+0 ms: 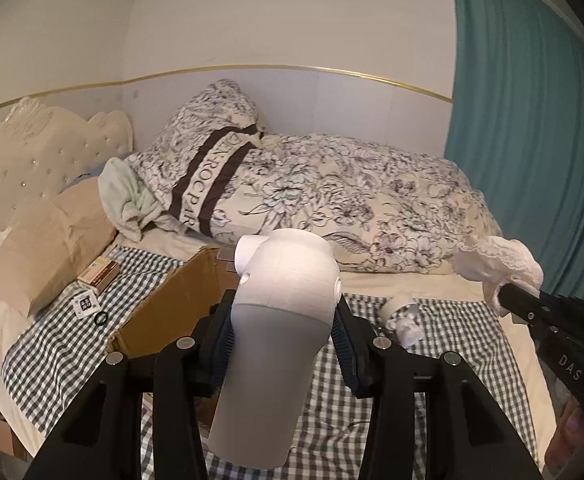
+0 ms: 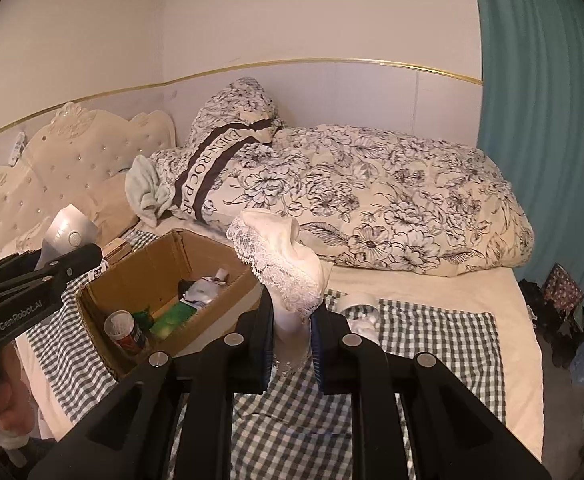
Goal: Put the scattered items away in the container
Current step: 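Carry the white bottle and lace cloth over the cardboard box, then lower both tools into the box and open them to release the items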
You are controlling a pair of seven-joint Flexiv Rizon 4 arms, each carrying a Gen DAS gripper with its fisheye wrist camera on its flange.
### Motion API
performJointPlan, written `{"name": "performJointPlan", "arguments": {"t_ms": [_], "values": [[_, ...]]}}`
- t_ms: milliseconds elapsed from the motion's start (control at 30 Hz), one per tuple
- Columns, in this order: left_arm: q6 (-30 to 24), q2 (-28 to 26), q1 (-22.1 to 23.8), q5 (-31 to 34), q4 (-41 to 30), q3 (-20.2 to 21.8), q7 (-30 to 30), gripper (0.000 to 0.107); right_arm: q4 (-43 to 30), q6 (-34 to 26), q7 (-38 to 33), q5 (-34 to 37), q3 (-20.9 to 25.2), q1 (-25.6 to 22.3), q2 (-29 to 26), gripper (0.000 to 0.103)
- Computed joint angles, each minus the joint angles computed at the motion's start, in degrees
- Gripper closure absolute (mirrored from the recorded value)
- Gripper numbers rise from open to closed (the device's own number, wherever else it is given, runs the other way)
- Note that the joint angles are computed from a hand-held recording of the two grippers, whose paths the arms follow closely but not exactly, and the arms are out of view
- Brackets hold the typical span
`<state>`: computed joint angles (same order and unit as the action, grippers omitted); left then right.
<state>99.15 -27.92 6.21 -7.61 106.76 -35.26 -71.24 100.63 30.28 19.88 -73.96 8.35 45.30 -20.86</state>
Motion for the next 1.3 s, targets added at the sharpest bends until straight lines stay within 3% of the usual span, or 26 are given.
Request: {"name": "performJointPlan", "arguments": {"t_ms": [400,733,1133,1300], "values": [[0.09,-1.87,-3.12,-1.02,-2.94,7.08,0.07,0.061,-6.00,4.70,-3.08,-0.42,-2.74,0.52,-5.30,0.088],[-2.14,-3.82,-2.71,-2.78,-5.40,8.97,-0.08,0.061,-12.12,10.43,-7.48,1.22,-5.88,1.11,-10.44,0.088],[-4.09,-7.01,-5.19,-4.94,-9.19,12.08,2.11,0.061,-22.33,16.72,-16.09,7.43,-10.27,2.96,-18.83,0.088],[-8.00,-9.70,-6.15,-7.01,-12.92,12.34,3.53,0.061,-26.85,18.28,-21.32,12.54,-11.57,3.39,-22.64,0.088]]}}
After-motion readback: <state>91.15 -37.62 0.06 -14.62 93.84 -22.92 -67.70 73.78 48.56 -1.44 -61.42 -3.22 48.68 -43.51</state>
